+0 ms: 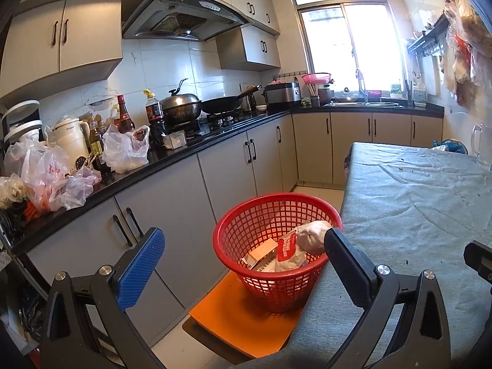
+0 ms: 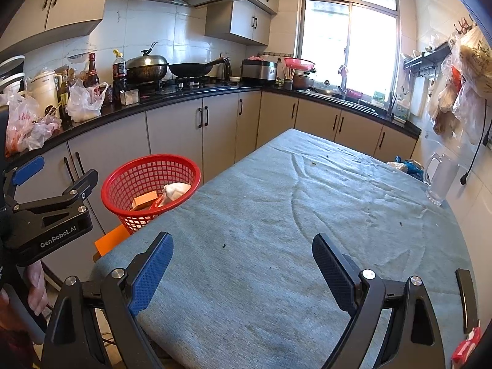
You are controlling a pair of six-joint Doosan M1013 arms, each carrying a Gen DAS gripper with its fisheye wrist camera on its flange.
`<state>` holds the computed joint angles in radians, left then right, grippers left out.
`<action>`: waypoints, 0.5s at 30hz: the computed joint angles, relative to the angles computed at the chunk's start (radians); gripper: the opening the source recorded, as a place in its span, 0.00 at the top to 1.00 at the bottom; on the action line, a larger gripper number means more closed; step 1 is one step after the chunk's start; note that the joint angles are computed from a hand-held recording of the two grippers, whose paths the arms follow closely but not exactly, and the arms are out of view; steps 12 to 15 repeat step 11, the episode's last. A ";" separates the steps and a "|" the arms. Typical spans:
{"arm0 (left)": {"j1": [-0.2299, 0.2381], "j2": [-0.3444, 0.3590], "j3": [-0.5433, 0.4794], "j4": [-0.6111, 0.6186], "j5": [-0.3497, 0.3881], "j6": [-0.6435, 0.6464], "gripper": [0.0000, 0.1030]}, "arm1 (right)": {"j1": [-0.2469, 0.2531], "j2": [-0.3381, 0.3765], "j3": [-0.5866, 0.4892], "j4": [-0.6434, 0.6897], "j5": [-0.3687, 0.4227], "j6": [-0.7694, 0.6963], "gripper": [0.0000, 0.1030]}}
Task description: Collect trash
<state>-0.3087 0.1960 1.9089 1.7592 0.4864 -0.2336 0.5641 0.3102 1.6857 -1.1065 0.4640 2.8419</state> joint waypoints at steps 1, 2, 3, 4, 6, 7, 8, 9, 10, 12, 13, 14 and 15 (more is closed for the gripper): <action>-0.003 0.000 -0.001 -0.003 0.001 0.006 0.00 | -0.001 -0.003 0.004 -0.007 -0.001 0.010 0.08; -0.005 0.000 -0.002 -0.004 0.001 0.011 0.00 | -0.003 -0.004 0.007 -0.007 -0.001 0.012 0.08; -0.009 0.000 -0.002 -0.004 0.005 0.015 0.00 | -0.004 -0.007 0.011 -0.007 -0.001 0.017 0.08; -0.012 -0.001 -0.002 -0.004 0.007 0.020 0.00 | -0.006 -0.009 0.014 -0.010 -0.002 0.023 0.08; -0.024 -0.001 -0.003 0.003 0.016 0.025 0.00 | -0.010 -0.015 0.024 -0.014 -0.004 0.039 0.08; -0.031 0.000 -0.004 0.004 0.021 0.033 0.00 | -0.014 -0.018 0.029 -0.013 -0.007 0.044 0.08; -0.040 0.001 -0.008 0.000 0.026 0.046 0.00 | -0.019 -0.022 0.034 -0.007 -0.010 0.046 0.08; -0.046 0.003 -0.011 -0.004 0.026 0.058 0.00 | -0.026 -0.027 0.042 0.001 -0.016 0.053 0.08; -0.052 0.005 -0.017 -0.014 0.014 0.079 0.00 | -0.036 -0.032 0.052 0.003 -0.013 0.073 0.08; -0.057 0.008 -0.025 -0.039 -0.015 0.115 0.00 | -0.046 -0.037 0.060 0.006 0.003 0.094 0.07; -0.057 0.008 -0.025 -0.039 -0.015 0.115 0.00 | -0.046 -0.037 0.060 0.006 0.003 0.094 0.07; -0.057 0.008 -0.025 -0.039 -0.015 0.115 0.00 | -0.046 -0.037 0.060 0.006 0.003 0.094 0.07; -0.057 0.008 -0.025 -0.039 -0.015 0.115 0.00 | -0.046 -0.037 0.060 0.006 0.003 0.094 0.07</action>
